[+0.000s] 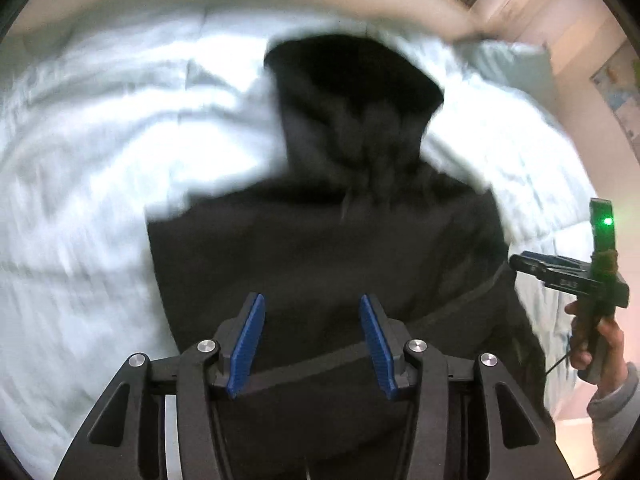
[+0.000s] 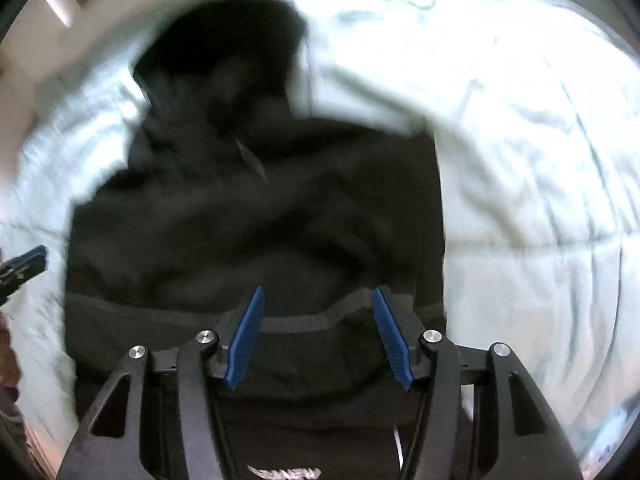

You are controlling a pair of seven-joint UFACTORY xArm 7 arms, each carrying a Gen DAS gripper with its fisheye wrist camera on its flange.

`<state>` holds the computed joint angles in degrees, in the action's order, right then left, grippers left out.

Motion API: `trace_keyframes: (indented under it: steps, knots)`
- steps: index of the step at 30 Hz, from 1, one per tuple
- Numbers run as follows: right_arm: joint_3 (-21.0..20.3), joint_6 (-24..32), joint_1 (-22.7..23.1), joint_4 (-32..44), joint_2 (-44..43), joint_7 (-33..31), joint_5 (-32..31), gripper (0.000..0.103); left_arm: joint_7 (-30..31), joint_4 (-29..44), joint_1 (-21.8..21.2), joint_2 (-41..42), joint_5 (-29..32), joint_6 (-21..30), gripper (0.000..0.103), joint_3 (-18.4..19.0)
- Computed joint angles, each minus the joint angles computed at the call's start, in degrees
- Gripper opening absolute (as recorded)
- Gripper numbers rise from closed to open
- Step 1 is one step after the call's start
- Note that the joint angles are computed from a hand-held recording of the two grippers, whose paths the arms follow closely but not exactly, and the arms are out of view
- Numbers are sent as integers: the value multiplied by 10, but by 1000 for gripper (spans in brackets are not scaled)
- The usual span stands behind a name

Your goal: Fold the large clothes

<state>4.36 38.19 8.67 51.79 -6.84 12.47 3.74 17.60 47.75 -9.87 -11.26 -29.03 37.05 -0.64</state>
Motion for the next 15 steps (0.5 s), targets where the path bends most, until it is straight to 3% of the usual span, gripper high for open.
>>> trace_keyframes:
  steps: [5,9,11,15]
  knots:
    - [-9,-51,-3,145,105,-39,69,60,9,174,10,143,1,-55,51,-11]
    - [-3,-77,-16,280,226,-36,82,60,-9,332,46,278,-17,-54,51,-36]
    - [0,-60,-20,365,297,-27,80,60,-27,397,56,335,-2,-42,51,-47]
    - [-1,5,-14,523,419,-3,54,60,-95,534,41,456,89,-3,51,-41]
